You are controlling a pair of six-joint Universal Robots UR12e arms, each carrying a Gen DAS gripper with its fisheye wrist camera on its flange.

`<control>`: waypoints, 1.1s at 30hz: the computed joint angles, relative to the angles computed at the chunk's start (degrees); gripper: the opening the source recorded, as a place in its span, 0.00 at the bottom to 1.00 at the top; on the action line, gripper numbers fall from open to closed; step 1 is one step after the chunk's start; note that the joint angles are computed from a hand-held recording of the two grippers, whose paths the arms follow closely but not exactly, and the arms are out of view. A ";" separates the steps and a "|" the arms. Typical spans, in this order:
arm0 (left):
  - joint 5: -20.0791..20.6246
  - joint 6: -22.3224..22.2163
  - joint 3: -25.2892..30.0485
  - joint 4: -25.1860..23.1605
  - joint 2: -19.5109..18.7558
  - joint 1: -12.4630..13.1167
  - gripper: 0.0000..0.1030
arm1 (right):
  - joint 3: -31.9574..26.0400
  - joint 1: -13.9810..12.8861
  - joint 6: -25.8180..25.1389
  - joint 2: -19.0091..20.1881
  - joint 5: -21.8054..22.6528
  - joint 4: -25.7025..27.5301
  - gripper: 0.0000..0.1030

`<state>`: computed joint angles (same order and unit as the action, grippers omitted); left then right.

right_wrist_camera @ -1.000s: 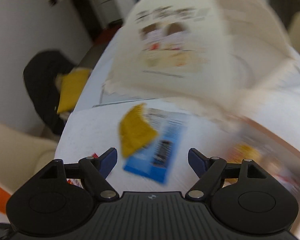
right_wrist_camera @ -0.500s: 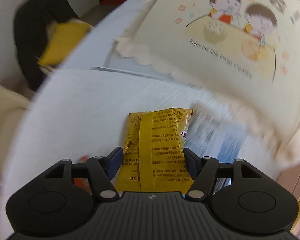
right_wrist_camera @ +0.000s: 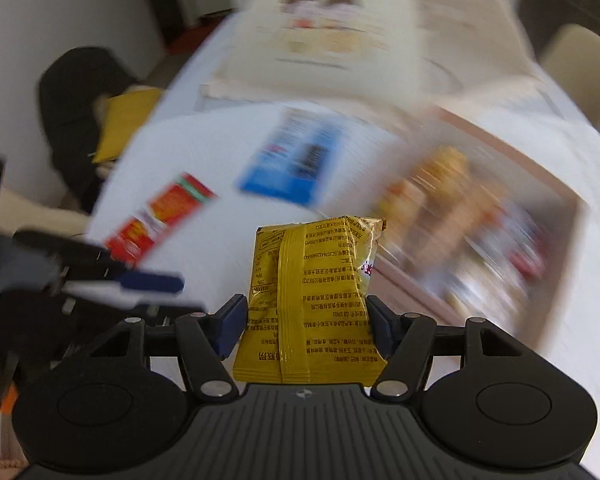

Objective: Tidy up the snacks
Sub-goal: 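Grasp the small orange wrapped snack with the left gripper while the right holds the gold packet, then carry the orange snack to the pink box and open the left gripper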

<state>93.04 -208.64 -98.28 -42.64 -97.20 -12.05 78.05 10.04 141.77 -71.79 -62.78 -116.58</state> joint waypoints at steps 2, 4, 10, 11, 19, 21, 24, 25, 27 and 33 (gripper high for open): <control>0.96 1.03 2.39 -1.86 -2.34 -0.62 0.38 | 2.91 -1.38 1.23 -1.67 -1.95 -2.79 0.62; 1.35 2.00 4.44 -3.49 -4.30 -1.08 0.38 | 4.94 -2.68 2.87 -2.95 -2.72 -3.03 0.62; 1.04 2.95 6.26 -6.43 -5.89 -1.73 0.29 | 10.27 -5.11 6.27 -6.02 -3.44 -3.68 0.62; -0.45 2.74 5.67 -5.86 -5.39 -1.53 0.28 | 10.77 -5.16 6.90 -6.20 -3.40 -3.68 0.62; -3.97 4.13 3.15 -4.82 -1.86 -2.90 0.25 | 13.57 -5.82 10.38 -8.52 -3.13 -4.22 0.62; -5.59 4.06 2.37 -4.22 -0.84 -2.94 0.25 | 14.04 -5.61 10.93 -9.04 -3.80 -5.11 0.62; -9.18 3.32 1.17 -1.23 0.60 -2.62 0.24 | 14.48 -5.60 11.27 -9.90 -4.32 -6.02 0.63; -10.39 3.01 0.95 0.76 1.10 -2.36 0.24 | 14.66 -5.67 11.54 -10.25 -4.27 -6.42 0.63; -10.69 3.05 1.39 4.99 1.50 -2.02 0.24 | 15.01 -5.99 11.95 -10.91 -3.58 -7.28 0.63; -6.59 9.22 10.49 14.20 -2.33 -1.47 0.25 | 15.68 -6.81 13.18 -12.48 -0.54 -11.52 0.63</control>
<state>86.45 -199.43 -87.78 -28.44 -99.54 -13.51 93.73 3.23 154.95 -84.27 -63.33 -128.09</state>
